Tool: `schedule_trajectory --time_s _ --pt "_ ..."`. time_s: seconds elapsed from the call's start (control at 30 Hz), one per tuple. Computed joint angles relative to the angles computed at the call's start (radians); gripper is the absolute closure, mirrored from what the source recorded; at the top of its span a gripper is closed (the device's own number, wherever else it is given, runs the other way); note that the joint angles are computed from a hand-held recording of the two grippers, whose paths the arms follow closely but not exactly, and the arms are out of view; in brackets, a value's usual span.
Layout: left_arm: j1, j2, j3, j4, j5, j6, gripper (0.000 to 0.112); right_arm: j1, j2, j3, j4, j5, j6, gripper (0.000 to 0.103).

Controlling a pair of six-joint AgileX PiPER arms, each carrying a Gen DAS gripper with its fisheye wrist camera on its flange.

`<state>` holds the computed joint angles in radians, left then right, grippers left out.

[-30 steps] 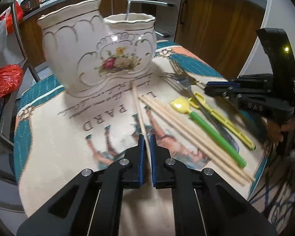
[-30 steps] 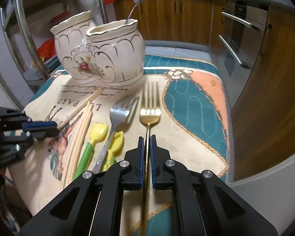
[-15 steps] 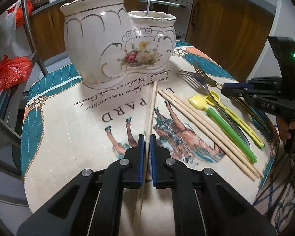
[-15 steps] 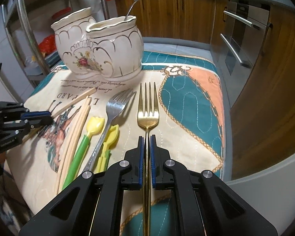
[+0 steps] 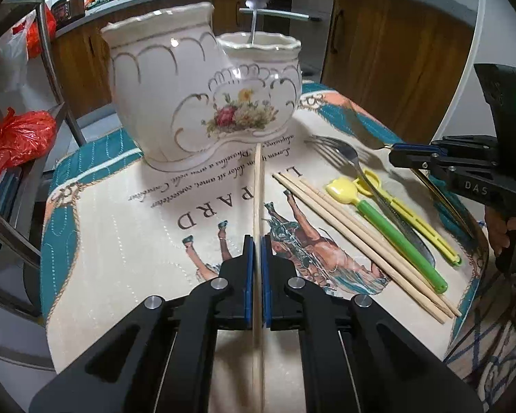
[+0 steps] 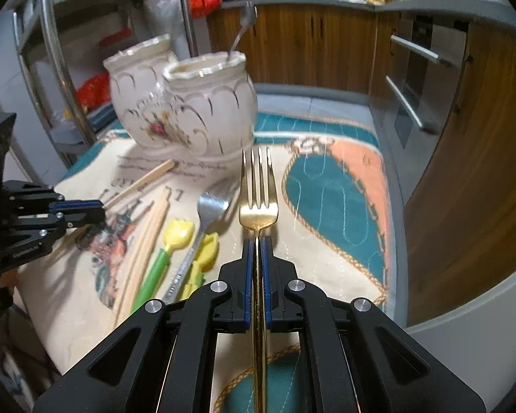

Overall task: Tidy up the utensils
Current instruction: 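Lift the gold fork with the right tool while the left tool lifts the chopstick toward the holder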

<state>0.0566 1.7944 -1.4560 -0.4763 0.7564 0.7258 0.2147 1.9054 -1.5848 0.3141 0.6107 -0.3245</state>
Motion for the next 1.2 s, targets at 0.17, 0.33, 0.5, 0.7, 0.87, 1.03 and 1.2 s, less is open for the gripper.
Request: schedule_trajectory --time_s 0.17,0.33,0.5,0.7,0.87,1.03,1.2 --pt "0.039 -0.041 0.027 -0.104 -0.003 0.097 0.108 -0.001 -0.086 0.084 0.088 -0.092 -0.092 0.097" --pt "0.072 -0.092 0.074 -0.254 -0.029 0.241 0.108 0.001 -0.159 0.14 0.177 -0.164 -0.188 0.097" --pt "0.111 -0.142 0.135 -0.475 -0.091 0.445 0.108 0.01 -0.226 0.194 0.284 -0.256 -0.301 0.097" --pt "0.159 -0.138 0.137 -0.666 -0.08 0.565 0.108 0.036 -0.221 0.158 0.369 -0.343 -0.382 0.097" --pt "0.184 -0.1 0.036 -0.76 -0.038 0.58 0.108 0.043 -0.154 -0.005 0.285 -0.272 -0.273 0.097" --pt "0.2 0.0 -0.154 -0.813 -0.011 0.514 0.108 0.042 -0.061 -0.206 0.202 -0.169 -0.16 0.097" --pt "0.194 0.146 -0.389 -0.821 0.004 0.398 0.108 0.034 0.037 -0.394 0.178 -0.101 -0.087 0.097"
